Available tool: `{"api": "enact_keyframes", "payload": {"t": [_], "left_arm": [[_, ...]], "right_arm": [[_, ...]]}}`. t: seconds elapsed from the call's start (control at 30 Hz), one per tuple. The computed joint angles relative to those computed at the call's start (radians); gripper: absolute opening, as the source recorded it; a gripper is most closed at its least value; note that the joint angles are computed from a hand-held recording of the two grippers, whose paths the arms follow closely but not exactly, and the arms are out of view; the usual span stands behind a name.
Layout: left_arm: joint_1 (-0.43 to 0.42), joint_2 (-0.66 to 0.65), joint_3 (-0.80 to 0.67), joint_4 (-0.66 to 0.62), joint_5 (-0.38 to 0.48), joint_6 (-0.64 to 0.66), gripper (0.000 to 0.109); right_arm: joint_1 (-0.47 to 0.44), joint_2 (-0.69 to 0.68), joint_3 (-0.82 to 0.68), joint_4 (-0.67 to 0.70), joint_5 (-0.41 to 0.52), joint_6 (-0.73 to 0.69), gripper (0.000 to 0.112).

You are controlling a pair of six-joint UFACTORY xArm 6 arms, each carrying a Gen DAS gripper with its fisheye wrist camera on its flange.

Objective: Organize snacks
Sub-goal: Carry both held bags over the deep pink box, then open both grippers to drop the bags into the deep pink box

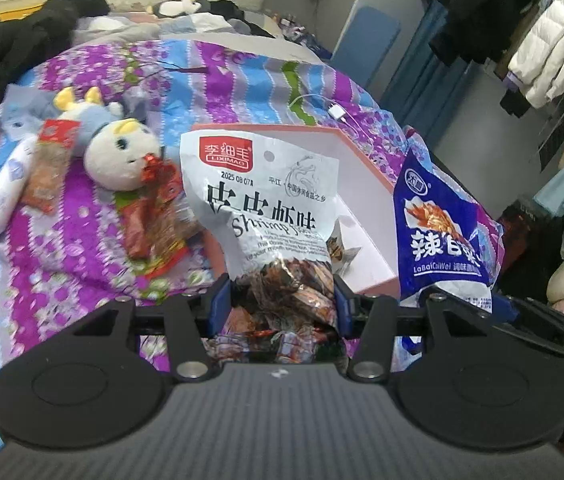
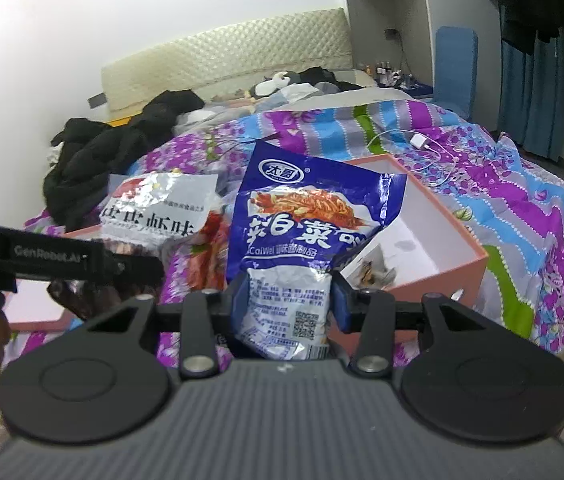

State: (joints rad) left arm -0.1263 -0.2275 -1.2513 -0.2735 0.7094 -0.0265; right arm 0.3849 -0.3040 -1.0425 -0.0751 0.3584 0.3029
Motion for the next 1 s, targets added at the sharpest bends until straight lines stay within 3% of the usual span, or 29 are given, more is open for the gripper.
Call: {"api": "enact_keyframes", "payload": {"t": [0.33, 0.63, 0.83, 0.87, 1.0], "left_arm": [[-0.013, 0.421, -0.425, -0.019, 0.040, 0.043, 0.056], [-0.009, 0.811, -0.902, -0.018, 0.178, 0.043, 0.056], [-0.004, 0.954, -1.087, -0.012, 0.256, 0.043, 0.058], [-0.003, 0.987, -1.139, -0.003, 0.282, 0.038, 0.062], [-0.001, 0.993, -1.143, -0.010, 0.267, 0.038, 0.070]], "right_arm": [[-0.087, 0.251, -0.190, 0.099, -0.017, -0.103, 0.045], [-0.124, 0.464, -0.369, 0.159, 0.002, -0.160, 0.046], [-0.138, 0.560, -0.457, 0.184, 0.032, -0.177, 0.048], [-0.140, 0.570, -0.468, 0.178, 0.038, -0.171, 0.050], [-0.149, 0.591, -0.500, 0.124, 0.082, -0.114, 0.058]]}}
